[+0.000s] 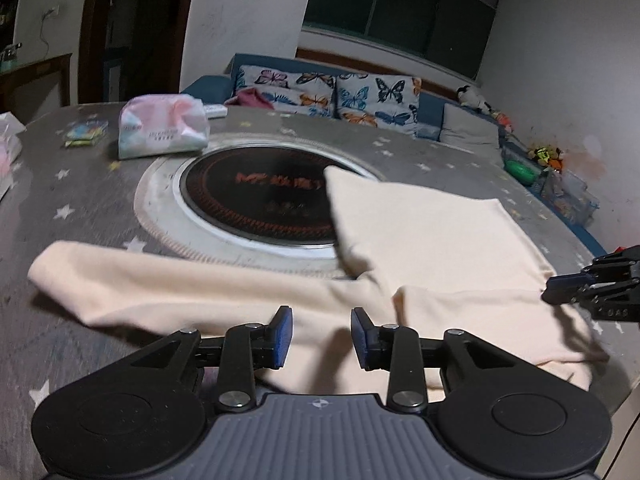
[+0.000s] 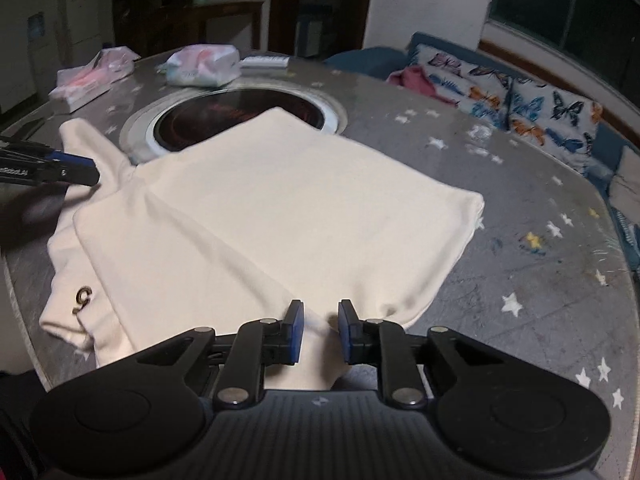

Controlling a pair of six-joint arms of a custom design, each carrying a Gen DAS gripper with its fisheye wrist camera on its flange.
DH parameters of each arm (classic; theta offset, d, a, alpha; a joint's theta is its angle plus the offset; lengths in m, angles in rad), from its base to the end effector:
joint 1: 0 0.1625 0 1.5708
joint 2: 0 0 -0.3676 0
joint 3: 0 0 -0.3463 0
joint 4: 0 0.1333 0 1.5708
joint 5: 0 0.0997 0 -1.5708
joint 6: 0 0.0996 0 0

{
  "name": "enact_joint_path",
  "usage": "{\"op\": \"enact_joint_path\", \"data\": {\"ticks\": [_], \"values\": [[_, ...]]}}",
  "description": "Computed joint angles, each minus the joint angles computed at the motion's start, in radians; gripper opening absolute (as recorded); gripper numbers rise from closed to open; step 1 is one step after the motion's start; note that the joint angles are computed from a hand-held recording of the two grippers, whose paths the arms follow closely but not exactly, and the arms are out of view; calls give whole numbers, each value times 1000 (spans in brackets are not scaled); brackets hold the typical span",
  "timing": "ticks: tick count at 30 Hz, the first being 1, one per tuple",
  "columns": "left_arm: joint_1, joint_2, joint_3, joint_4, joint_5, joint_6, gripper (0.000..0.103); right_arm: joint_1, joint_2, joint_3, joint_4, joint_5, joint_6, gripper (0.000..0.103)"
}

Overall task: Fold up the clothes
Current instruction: 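Release the folded hem and reach the left gripper toward a sleeve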

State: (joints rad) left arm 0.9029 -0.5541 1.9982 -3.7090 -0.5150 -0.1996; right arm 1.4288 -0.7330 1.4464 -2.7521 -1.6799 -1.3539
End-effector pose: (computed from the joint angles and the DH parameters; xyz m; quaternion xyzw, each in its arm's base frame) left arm -0.1149 -0.5008 0.0385 0.0218 0.8299 -0.4657 0.3063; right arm 0.0266 -0.6793 0.1384 0.5428 -0.8056 0.1336 0.1963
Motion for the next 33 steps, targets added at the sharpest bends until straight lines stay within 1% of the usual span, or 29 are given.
{"op": "enact_joint_path", "data": {"ticks": [1, 3, 5, 6, 7, 9, 10, 13, 17, 19, 21, 24, 25, 28, 29, 30, 33], "values": [[1, 0, 1, 7, 4, -7, 35, 1, -1, -1, 4, -5, -4, 5], [-2, 4, 7, -3, 14, 1, 35, 3, -14, 19, -18, -16, -16, 4], [-3, 6, 9, -9, 20, 7, 35, -1, -28, 41, -50, -15, -25, 4], [-4, 6, 10, -10, 23, 9, 35, -3, -31, 42, -53, -20, -17, 4], [-6, 4, 9, -1, 25, -2, 35, -5, -30, 43, -59, -23, -13, 5], [-11, 1, 8, 17, 31, -21, 35, -10, -32, 65, -99, -9, -32, 6], [-18, 3, 6, 15, 33, -20, 35, -12, -33, 76, -118, -3, -41, 9], [-43, 22, -4, -48, 9, 32, 35, -9, -51, 105, -125, 22, -46, 11], [-53, 52, -33, -77, -61, 77, 35, -5, -66, 123, -87, 33, -41, 12], [-46, 62, -49, -40, -87, 64, 35, -4, -66, 126, -72, 29, -34, 12], [-39, 67, -55, 7, -95, 35, 35, -5, -59, 130, -76, 13, -35, 13], [-40, 67, -40, 33, -90, 4, 35, 0, -65, 148, -87, 8, -44, 15], [-43, 66, -31, 21, -83, 8, 35, 3, -70, 154, -82, 15, -50, 15], [-56, 55, -2, -25, -29, -7, 35, 14, -79, 169, -67, 36, -65, 16], [-60, 50, 7, -44, 5, -16, 36, 19, -76, 169, -59, 41, -69, 16], [-66, 48, 14, -59, 56, -26, 36, 25, -72, 167, -50, 46, -73, 16], [-74, 31, 25, -14, 252, -119, 39, 42, -59, 162, -24, 60, -84, 16]]}}
